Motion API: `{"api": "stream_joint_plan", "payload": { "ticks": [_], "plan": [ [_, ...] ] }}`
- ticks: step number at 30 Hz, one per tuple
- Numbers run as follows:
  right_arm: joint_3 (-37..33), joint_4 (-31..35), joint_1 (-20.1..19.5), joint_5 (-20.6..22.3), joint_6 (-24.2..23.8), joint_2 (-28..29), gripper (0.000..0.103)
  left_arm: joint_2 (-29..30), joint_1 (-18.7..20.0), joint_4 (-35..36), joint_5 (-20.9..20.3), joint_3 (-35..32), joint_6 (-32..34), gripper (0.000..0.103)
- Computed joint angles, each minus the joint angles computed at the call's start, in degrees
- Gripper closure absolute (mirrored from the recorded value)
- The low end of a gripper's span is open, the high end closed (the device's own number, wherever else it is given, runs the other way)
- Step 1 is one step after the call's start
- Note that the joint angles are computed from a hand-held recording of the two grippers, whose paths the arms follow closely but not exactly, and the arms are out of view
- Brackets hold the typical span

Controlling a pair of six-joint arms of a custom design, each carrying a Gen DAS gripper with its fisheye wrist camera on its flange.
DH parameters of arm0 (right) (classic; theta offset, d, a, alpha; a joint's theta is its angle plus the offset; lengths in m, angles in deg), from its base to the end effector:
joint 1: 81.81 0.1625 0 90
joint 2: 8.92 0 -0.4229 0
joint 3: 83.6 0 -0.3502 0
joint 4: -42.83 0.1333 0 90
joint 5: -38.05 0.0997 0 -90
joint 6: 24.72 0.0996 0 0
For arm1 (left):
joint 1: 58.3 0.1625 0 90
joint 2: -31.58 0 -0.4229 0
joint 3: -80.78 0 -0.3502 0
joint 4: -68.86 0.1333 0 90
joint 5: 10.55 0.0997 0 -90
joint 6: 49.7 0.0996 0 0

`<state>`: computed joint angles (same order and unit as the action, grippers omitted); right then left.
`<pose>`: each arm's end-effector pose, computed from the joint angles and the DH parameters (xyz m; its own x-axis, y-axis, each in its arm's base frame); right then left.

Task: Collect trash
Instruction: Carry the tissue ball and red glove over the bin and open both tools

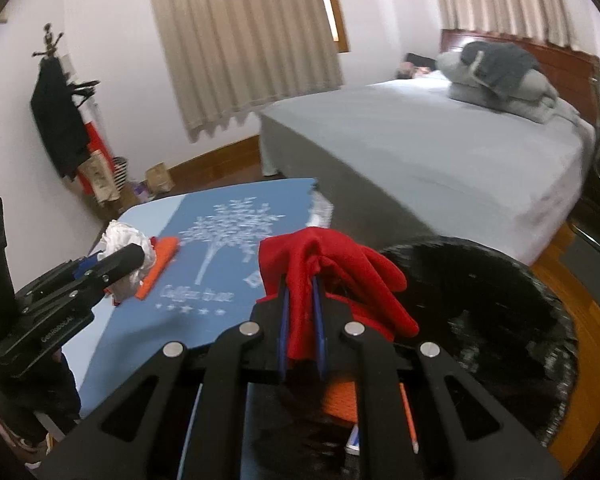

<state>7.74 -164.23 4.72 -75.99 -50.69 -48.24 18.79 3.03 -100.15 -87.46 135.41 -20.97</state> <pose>0.0522 -0.6716 0.2064 -0.8106 0.1967 0.5515 -0.3664 0.5643 -0.7398 -0.2525 -0.7867 0.0055 -0.6232 0.6406 -0.4487 0.7776 0.4462 -0.4431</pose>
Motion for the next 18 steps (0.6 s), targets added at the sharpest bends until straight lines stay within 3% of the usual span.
{"api": "stream_joint_plan", "payload": {
  "ticks": [18],
  "plan": [
    [10.3, -9.93, -3.94, -4.2, 2.31, -5.94, 0.093, 5.94, -4.03, 4.83, -6.15, -3.65, 1.18, 0.074]
  ]
}}
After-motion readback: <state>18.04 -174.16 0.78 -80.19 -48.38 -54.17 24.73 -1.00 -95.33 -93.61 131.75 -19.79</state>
